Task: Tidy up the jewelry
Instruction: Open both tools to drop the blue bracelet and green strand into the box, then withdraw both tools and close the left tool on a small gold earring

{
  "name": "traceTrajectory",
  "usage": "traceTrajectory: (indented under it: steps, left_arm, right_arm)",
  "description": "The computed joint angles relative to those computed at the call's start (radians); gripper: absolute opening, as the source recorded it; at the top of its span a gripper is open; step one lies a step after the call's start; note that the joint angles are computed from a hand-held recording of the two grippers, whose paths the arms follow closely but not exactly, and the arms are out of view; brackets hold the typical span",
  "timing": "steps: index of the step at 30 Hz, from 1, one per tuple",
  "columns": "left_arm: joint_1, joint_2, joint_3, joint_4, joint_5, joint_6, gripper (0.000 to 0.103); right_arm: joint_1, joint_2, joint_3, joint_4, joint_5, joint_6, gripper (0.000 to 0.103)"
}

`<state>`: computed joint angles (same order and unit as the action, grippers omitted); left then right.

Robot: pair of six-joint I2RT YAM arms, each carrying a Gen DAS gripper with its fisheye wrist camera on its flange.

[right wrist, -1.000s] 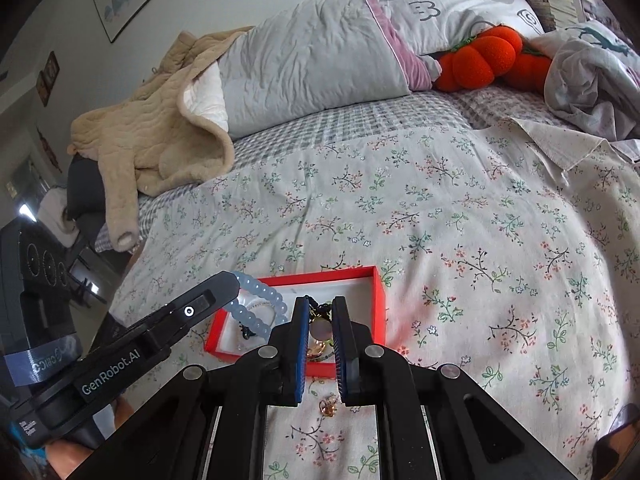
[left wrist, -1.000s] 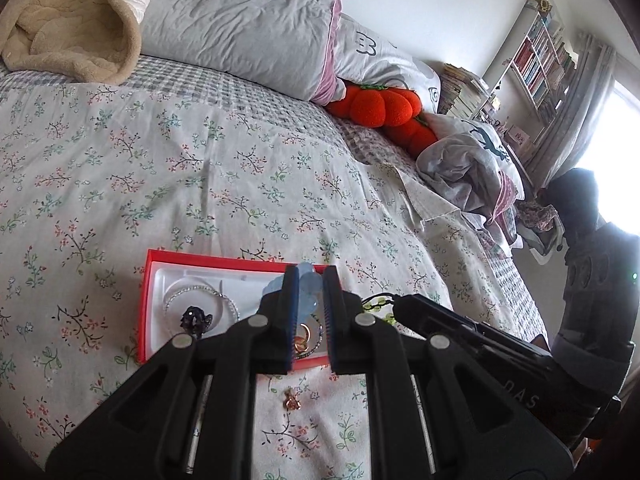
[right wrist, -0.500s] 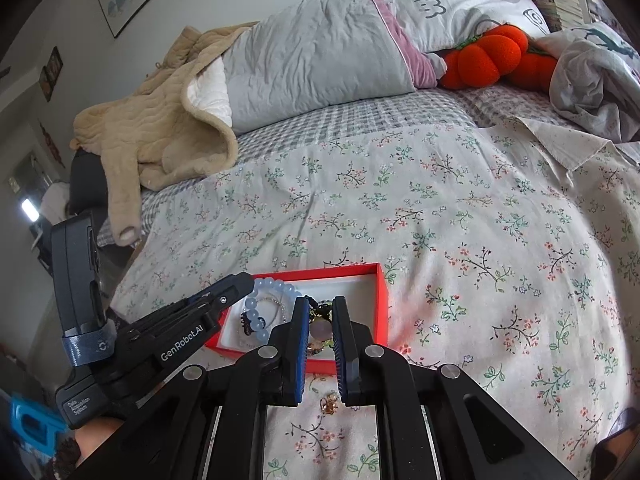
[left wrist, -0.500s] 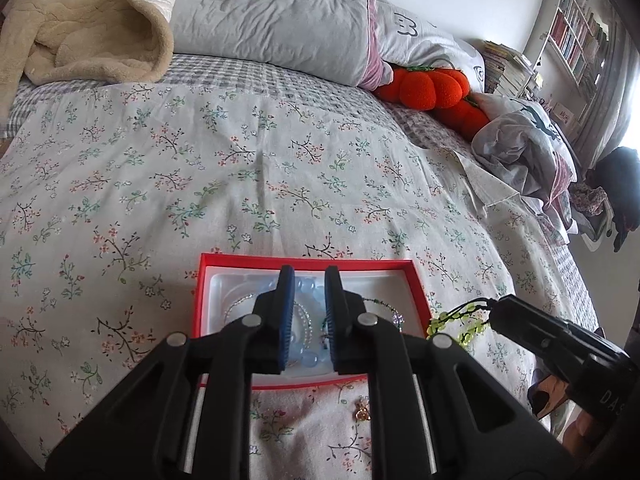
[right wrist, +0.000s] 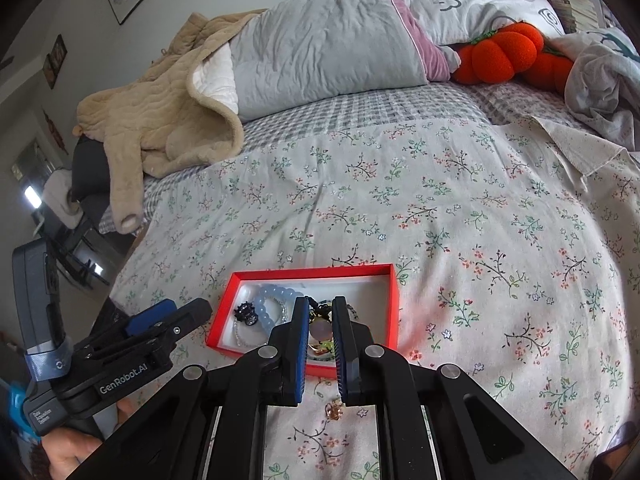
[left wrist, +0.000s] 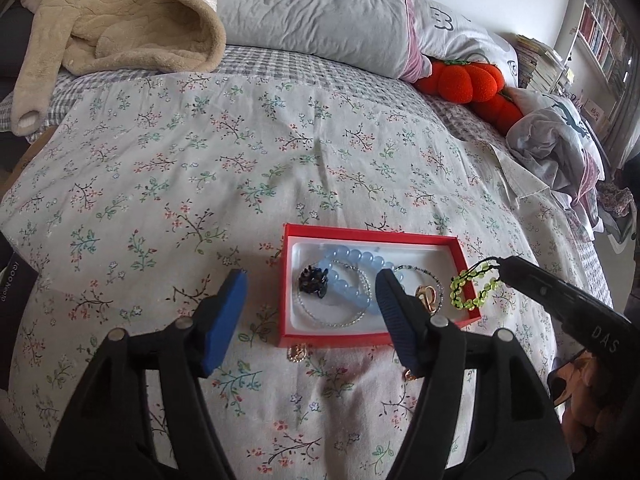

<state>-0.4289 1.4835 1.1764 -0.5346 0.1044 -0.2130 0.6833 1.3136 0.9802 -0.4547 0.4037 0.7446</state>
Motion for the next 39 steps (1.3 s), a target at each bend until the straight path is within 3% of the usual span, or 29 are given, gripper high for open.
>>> traceTrajectory:
  steps: [4,12,20,27,30,31,32,39]
  left_arm:
    - [0.016,-0.012,-0.013,-0.025,-0.020,0.029,0.075]
    - [0.036,-0.013,-0.049,-0.021,-0.056,0.052,0.075]
    - [0.037,-0.023,-0.070,-0.023,-0.056,0.039,0.079]
    - [0.016,-0.032,-0.124,-0.027,-0.085,0.102,0.082]
    - [0.013,-0.034,-0.160,-0.024,-0.114,0.124,0.082]
    - [0.014,-0.037,-0.170,-0.024,-0.118,0.131,0.082]
    - [0.016,-0.043,-0.181,-0.023,-0.117,0.137,0.082]
    - [0.010,-0.088,-0.271,0.026,-0.114,0.192,0.082]
  right_arm:
    - [-0.019,0.044,0.022,0.003,-0.025,-0.001,0.012]
    - [-0.051,0.100,0.052,-0.014,-0.055,0.014,0.014]
    - [-0.021,0.069,0.060,-0.075,-0.036,0.013,0.016]
    - [0.009,0.025,0.017,-0.138,-0.023,0.059,0.023]
    - [0.032,0.017,-0.005,-0.159,-0.011,0.071,0.041]
    - [0.041,0.006,-0.022,-0.154,-0.005,0.081,0.065]
    - [0.052,-0.007,-0.042,-0.144,0.006,0.095,0.077]
    - [0.081,0.012,-0.107,-0.147,0.005,0.137,0.077]
